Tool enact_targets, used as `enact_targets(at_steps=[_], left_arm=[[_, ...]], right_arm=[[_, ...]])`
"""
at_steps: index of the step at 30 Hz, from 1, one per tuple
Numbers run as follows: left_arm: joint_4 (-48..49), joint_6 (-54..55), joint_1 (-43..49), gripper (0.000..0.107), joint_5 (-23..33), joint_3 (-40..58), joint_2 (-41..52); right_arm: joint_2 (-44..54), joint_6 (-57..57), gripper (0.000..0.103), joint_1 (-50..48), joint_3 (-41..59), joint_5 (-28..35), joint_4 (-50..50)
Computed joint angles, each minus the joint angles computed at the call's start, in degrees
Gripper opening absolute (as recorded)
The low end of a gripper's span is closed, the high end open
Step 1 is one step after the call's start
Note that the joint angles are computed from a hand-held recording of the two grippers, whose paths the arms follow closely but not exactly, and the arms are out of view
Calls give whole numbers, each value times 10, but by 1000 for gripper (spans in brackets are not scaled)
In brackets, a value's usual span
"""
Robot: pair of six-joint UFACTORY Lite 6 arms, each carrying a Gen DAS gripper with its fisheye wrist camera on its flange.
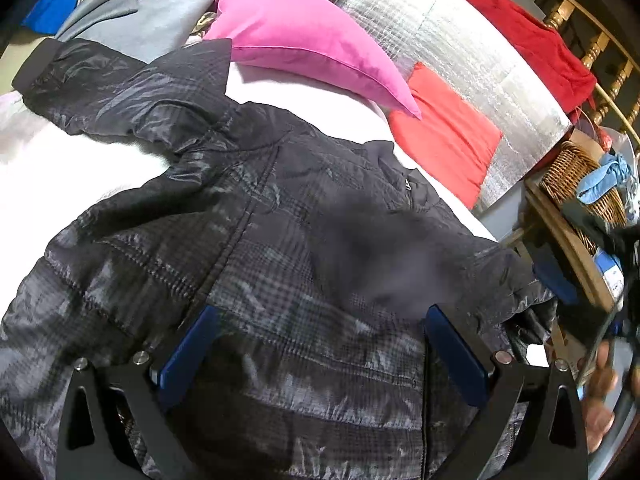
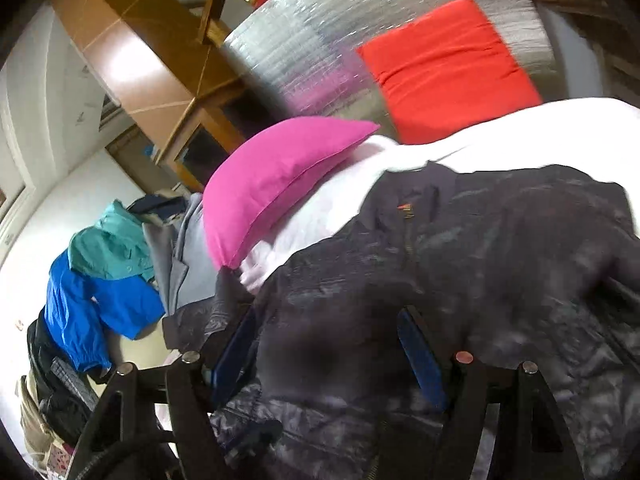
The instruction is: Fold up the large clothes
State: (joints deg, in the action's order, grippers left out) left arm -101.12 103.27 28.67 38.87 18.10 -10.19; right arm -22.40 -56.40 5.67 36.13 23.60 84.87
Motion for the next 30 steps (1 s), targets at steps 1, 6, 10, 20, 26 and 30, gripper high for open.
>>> enact_targets(at_steps=[1,6,10,20,26,30], left_arm=[[-3,0,-3,103,-2,0,0],[4,-1,5,103,5,1,2],[33,-3,20,103,18,1,6],[147,-161,-24,103,38,74,29],[228,-331,-127,82,-20,205,145],[350,-471,-171,16,-88,276,205]], right_arm=[[-37,6,76,-16,-36,6,-4],[-231,-64,77,-153,-234,97,88],[-284,-79,79,-226,-309,174,99],[-269,-108,79,-285,-309,264,101],[-314,-80,79,-355,-318,323,78],[-290,-90,79,-413,-318,372,73]])
